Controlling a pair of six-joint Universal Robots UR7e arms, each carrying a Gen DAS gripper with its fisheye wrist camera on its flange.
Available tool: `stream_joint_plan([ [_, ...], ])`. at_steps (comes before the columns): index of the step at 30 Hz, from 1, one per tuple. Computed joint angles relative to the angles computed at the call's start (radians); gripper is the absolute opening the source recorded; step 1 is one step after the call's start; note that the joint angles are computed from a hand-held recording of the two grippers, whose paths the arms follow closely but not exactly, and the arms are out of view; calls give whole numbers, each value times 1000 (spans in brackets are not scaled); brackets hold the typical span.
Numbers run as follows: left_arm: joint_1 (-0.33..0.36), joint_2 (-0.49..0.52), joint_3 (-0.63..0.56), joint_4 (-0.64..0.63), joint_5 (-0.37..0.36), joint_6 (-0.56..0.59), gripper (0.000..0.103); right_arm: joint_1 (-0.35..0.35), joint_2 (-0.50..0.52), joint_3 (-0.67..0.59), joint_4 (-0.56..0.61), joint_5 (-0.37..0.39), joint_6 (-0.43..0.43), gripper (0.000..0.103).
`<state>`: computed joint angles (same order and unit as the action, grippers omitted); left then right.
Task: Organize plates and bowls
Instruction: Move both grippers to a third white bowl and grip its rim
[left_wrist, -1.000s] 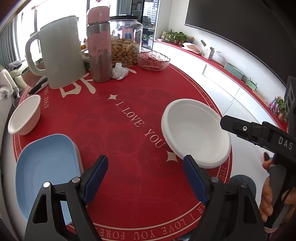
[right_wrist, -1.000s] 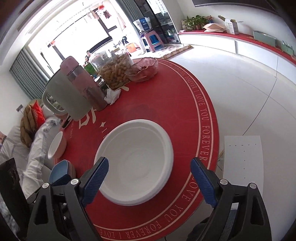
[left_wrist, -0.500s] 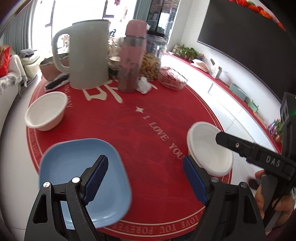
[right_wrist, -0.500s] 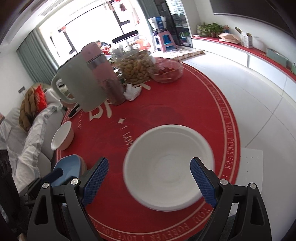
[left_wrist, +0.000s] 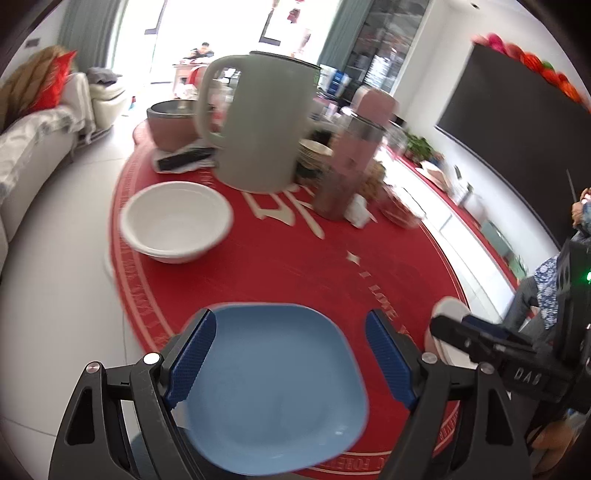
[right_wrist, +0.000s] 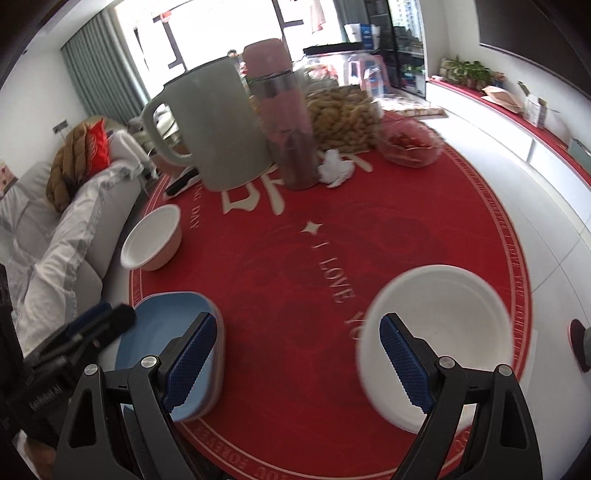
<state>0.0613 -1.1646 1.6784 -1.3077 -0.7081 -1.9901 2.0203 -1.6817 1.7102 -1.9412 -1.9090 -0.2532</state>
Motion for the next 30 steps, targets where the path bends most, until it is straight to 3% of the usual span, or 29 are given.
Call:
stream_joint_plan([
  [8, -19, -99, 6, 249, -5, -237, 86, 69, 97, -35, 29, -42, -2, 91],
  [14, 3, -183, 45, 304, -42, -337, 86, 105, 178, -58, 59, -58, 7, 91],
  [19, 59, -226, 61, 303, -82, -305, 86, 117, 253, -104, 102, -53, 28, 91],
  [30, 223, -209, 10, 332, -95, -102, 86, 142, 459, -257, 178, -28, 117, 91],
])
